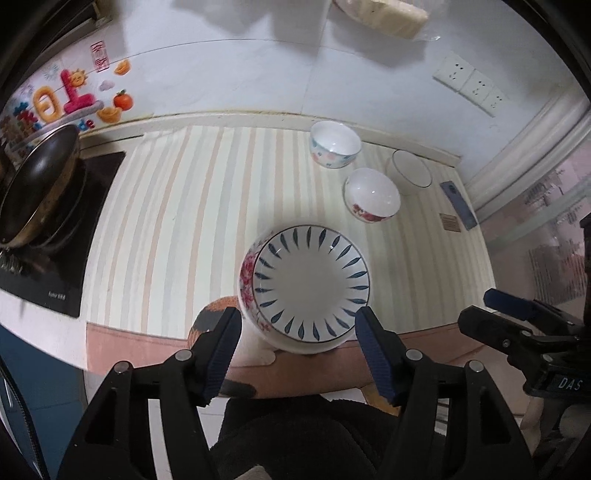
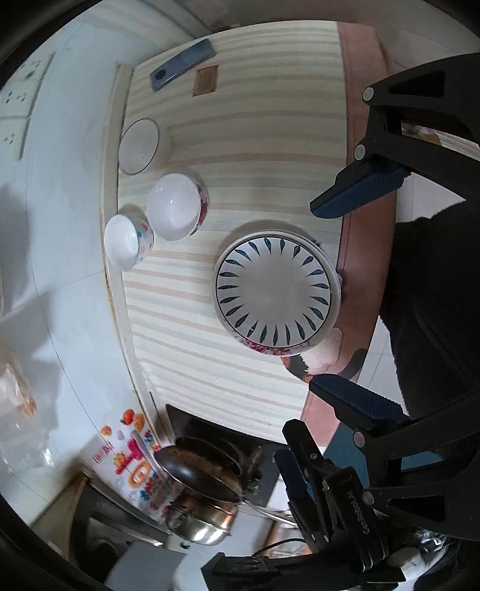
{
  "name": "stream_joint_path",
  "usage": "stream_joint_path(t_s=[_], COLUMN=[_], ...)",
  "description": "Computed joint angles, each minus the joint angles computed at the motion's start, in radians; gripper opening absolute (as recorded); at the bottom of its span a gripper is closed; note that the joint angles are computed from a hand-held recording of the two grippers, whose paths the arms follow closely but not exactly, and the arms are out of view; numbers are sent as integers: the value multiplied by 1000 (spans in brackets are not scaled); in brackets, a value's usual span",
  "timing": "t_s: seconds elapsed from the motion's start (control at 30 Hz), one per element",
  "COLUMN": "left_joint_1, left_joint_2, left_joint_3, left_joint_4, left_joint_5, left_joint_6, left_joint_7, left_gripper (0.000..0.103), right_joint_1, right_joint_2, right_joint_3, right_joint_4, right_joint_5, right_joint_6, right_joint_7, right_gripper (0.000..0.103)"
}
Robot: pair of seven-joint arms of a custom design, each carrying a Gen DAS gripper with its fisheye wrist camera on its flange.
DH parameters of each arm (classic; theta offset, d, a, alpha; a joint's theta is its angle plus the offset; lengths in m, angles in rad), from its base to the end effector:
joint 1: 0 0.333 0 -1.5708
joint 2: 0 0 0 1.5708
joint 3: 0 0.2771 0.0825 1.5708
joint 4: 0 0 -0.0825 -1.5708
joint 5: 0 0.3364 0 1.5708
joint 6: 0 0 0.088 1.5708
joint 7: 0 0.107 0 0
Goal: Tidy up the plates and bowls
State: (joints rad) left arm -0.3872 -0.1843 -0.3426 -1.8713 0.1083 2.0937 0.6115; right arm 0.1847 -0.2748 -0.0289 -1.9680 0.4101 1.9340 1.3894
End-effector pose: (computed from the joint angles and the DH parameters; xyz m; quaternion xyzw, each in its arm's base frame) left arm 0.3672 -0.3395 0.5949 -0.7526 0.6234 -0.2002 0.0702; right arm 0.4502 0.0970 0.5858 -0.7640 0.6017 0.0567 0.2261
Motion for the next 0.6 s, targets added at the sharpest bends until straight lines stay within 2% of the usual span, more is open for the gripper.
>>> stream_joint_path(t_s=[0.13,0.27,0.33,0.4,0.47,0.6], left_joint_1=[9,22,24,30,36,8], left_joint_2=[40,148,245,340,450,683], left_joint_3=[24,31,42,56,65,99], left_joint_4=[11,84,163,243,341,603], left_joint_5=[-32,23,51,-12,-78,-81], left_joint_6=[65,131,138,137,127,55], left_joint_7=[67,95,102,158,204,198], left_gripper=[62,62,62,62,62,61], right_joint_1=[-10,-29,-40,-53,-71,-124], right_joint_2=[22,98,165,234,320,519], right_joint_3=[-3,-18,-16,-15,-14,4], right_joint_4=[-14,-3,32,78,142,322], right_joint_5=[21,79,67,61,71,95], right_joint_6=[59,150,197,223,223,199], right_joint_7=[48,79,89,87,80,50], right_gripper=[89,89,89,89,89,89])
